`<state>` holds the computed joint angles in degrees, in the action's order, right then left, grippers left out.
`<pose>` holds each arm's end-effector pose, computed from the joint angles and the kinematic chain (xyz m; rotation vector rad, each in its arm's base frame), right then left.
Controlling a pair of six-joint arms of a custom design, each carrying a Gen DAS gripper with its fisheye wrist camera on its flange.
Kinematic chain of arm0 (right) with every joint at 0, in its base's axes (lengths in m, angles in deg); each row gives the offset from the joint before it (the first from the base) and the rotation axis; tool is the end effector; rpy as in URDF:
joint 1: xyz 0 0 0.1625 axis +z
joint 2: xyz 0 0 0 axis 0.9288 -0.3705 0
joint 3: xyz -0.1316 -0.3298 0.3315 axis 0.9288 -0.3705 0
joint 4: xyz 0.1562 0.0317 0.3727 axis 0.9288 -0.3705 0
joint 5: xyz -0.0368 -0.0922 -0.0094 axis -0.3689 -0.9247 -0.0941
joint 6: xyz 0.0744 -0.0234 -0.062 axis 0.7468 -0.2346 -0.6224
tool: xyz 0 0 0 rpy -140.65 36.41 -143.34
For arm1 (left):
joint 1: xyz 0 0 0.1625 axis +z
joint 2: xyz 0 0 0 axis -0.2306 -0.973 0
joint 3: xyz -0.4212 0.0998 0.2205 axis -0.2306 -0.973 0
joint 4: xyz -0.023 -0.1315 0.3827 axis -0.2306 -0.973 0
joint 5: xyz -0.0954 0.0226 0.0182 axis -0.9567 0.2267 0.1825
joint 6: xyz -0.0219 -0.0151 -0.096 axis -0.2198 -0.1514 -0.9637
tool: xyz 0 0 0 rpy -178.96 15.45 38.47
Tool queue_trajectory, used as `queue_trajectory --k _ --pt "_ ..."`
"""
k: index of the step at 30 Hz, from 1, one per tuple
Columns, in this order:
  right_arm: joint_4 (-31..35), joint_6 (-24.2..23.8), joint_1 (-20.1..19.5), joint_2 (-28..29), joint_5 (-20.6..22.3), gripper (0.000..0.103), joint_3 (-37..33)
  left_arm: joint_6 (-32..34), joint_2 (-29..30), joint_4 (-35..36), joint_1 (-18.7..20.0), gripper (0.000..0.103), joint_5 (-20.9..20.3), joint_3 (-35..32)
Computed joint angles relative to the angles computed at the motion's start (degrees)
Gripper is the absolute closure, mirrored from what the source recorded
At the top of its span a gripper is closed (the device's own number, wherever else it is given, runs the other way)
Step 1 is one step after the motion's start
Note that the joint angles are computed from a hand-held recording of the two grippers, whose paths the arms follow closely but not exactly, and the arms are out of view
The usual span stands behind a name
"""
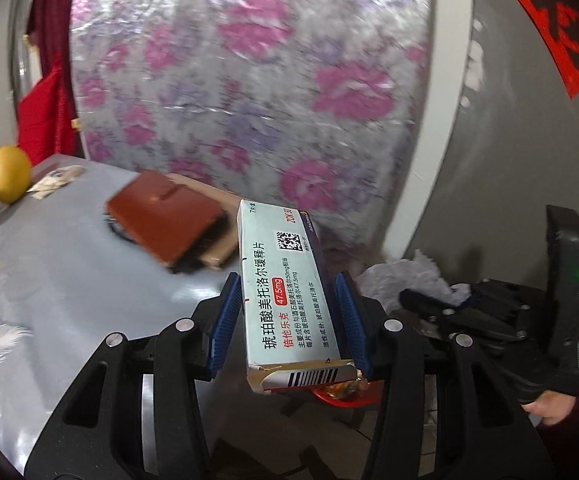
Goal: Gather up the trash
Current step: 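Carry the medicine box and plastic wrap to the red wastebasket, then open the right gripper to drop the plastic wrap into the wastebasket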
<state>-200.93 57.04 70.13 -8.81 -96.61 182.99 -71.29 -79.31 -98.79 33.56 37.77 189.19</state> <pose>0.4476 -0.3141 0.1536 0.6402 -2.3945 0.9063 -0.2331 -0.3083 0.4400 0.8020 2.3201 -0.8635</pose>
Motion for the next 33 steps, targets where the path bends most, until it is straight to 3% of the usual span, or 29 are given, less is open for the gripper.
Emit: queue_trajectory --k 12,19,21,23,29,33 --pt "-1.6 4.2 -6.5 1.2 0.6 0.079 6.2 2.9 3.6 -4.3 2.7 0.054 -4.9 3.3" --pt "-1.8 6.9 -15.2 6.8 2.3 0.075 9.1 4.6 5.3 -6.5 4.6 0.054 -7.1 5.4" --pt "-2.8 7.3 -17.2 7.8 3.0 0.066 9.8 4.8 5.9 -6.8 5.4 0.054 -7.7 6.0" --pt "-4.6 7.8 -17.8 7.8 3.1 0.059 10.6 5.0 6.3 -6.9 6.0 0.054 -8.0 6.4" --pt "-9.1 6.2 -17.4 4.8 3.0 0.059 11.5 5.5 7.0 -7.7 7.0 0.054 -8.7 7.4" --pt "-10.0 5.9 -18.4 3.8 6.3 0.058 11.6 5.3 7.2 -7.7 7.5 0.054 -9.0 7.2"
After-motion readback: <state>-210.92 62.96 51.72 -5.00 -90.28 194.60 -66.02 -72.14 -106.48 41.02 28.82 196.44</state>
